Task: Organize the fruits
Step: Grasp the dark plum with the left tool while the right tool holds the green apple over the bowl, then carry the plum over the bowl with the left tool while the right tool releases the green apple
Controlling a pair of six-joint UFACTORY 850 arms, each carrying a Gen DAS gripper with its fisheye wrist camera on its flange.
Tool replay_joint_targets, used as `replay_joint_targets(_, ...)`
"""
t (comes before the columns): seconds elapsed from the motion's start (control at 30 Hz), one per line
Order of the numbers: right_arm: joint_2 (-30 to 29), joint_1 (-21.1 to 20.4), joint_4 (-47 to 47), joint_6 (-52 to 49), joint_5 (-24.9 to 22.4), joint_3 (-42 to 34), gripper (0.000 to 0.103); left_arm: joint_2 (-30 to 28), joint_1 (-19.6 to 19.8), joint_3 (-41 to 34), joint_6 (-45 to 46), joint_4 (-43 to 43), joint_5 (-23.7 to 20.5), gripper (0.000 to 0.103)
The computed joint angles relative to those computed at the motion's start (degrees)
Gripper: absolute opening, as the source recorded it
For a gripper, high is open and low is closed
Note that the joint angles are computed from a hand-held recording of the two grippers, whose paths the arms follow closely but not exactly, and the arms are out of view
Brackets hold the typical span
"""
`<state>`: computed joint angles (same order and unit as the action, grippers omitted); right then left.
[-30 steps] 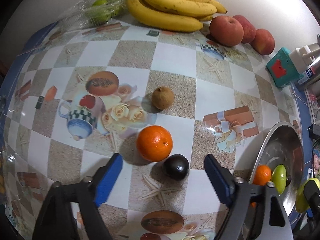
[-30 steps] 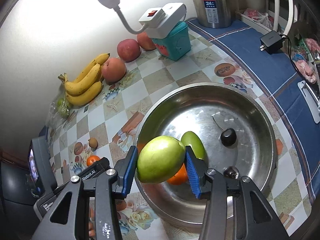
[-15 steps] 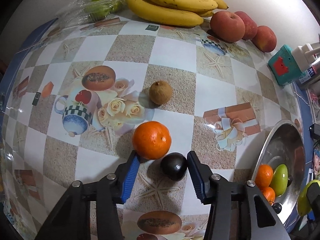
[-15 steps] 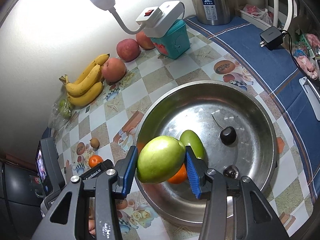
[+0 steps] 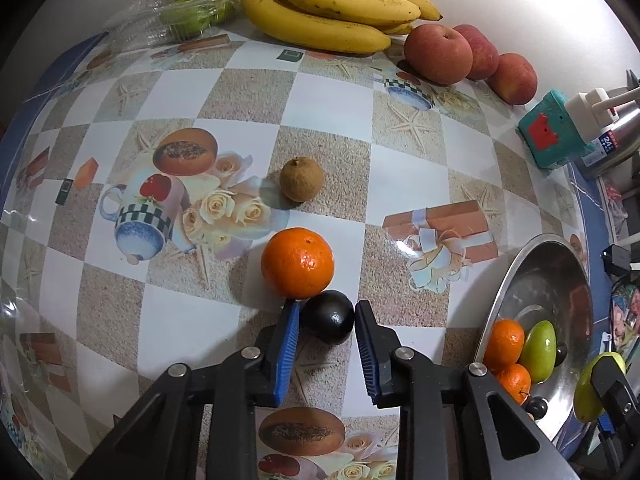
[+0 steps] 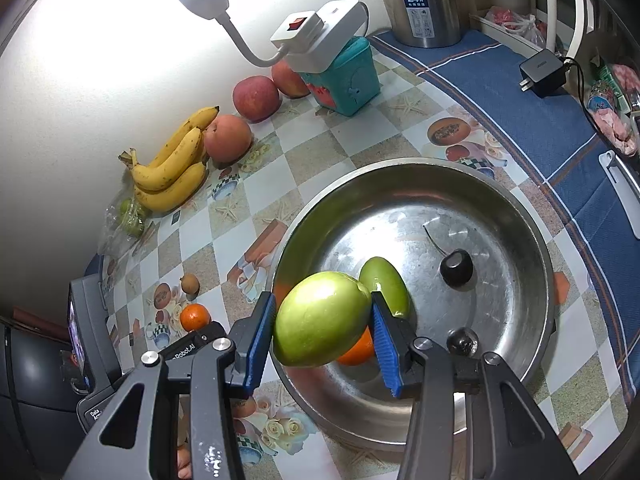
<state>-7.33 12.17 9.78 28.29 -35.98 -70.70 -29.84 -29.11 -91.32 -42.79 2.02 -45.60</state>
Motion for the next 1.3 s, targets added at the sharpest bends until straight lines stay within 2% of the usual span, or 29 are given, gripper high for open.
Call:
replay_joint_targets(0.4,0.0,-0.1,0.6,-0.7,0.1,0.1,0.048,1.7,0.7,0.9,1.0,-1.4,1.1,0.030)
replay_joint_targets(0.7,-0.1,-0.9,1.5,-1.2,-0.1,0.6,0.048,3.9,-0.1,0.9,2.0,-1.4,3.7,0.030)
replay_joint_targets(0.87,0.2,-2.7,0.6,0.6,-0.4,1.7,0.048,3.8,-1.5,-0.5,4.7,-2.4,4.8,0.030)
replay_joint_targets(1.2,2.0,-7.0,-1.2,4.3,-0.6,4.3,0.048,1.5,-5.4,-4.4,10.5,-3.6,4.4,0.030)
replay_joint_targets(1.3,2.3,-7.4,-2.3,4.8,0.5,4.6,0.048,0.8,-6.3,-5.0,11.9,-2.9,6.0,0.030)
